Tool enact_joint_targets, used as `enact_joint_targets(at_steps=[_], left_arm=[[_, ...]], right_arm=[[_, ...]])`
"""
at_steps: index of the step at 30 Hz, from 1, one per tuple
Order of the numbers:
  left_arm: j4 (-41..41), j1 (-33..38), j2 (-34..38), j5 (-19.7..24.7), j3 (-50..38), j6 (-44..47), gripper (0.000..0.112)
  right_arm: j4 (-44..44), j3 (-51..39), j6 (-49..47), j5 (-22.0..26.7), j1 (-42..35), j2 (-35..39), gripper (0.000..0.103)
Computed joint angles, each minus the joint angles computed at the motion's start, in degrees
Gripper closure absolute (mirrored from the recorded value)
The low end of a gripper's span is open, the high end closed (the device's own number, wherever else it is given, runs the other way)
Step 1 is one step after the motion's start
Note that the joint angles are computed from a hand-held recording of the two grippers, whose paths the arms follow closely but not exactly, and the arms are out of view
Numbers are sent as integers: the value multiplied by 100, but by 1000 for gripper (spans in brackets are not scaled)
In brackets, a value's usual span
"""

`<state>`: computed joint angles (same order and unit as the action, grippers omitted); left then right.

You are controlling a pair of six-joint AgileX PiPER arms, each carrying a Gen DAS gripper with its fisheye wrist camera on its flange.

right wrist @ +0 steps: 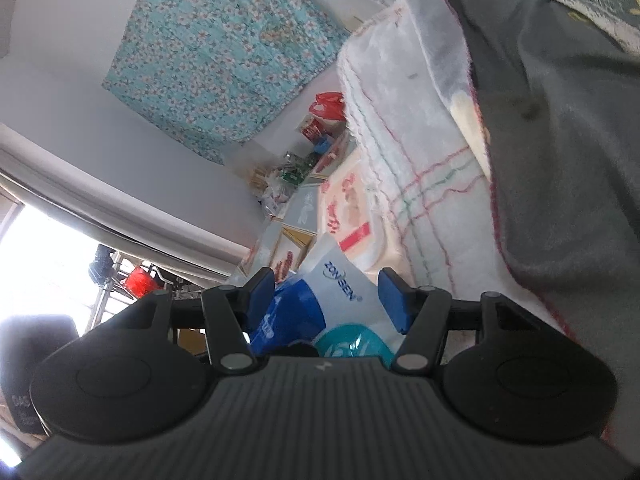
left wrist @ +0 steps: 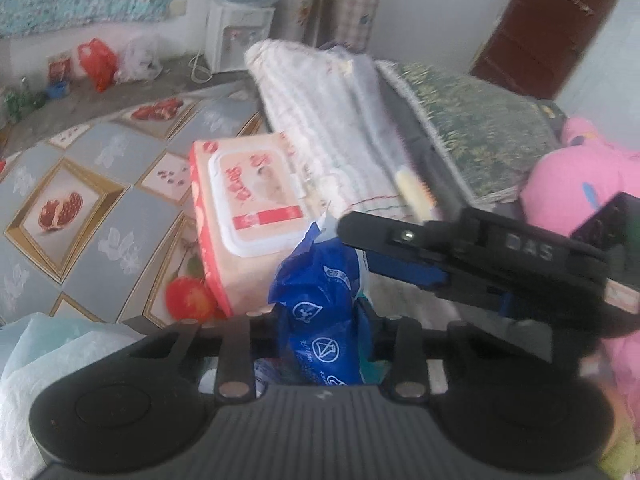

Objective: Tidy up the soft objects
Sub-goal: 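Lift the blue wipes pack with the right tool toward the box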

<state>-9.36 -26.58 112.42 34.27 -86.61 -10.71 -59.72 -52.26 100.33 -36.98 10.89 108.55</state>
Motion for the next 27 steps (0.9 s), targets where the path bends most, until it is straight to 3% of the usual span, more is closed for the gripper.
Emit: enact_joint_targets(at_steps=[6, 9, 11, 15, 19, 23, 25, 27], left_arm=[[-302, -3, -1032, -210, 798, 320, 80], [-687, 46, -1739, -275, 1349, 740, 81], [-1026, 100, -2302, -272, 1781, 1101, 81], [-2079, 416, -3404, -38, 2614, 2152, 81], [-3115, 1025, -4501, 474, 3434, 3277, 81], [-3875, 2193, -5550, 1394, 4093, 4200, 81], [-4227, 3233, -5983, 2147, 4294, 4787, 81], [-4340, 4379, -6318, 2790, 4390, 5047, 81]], right_arm=[[276, 489, -290, -63, 90, -717, 44], [467, 835, -428, -300, 115, -1123, 33], [646, 1287, -561, -723, 121, -1426, 24], [606, 1912, -458, -1807, 103, -1681, 21], [829, 2387, -588, -2141, 548, -2063, 20], [1051, 2392, -633, -2239, 1413, -2226, 20], [1195, 2142, -680, -1867, 2004, -2282, 24], [1301, 1625, -659, -1151, 2745, -2277, 35]])
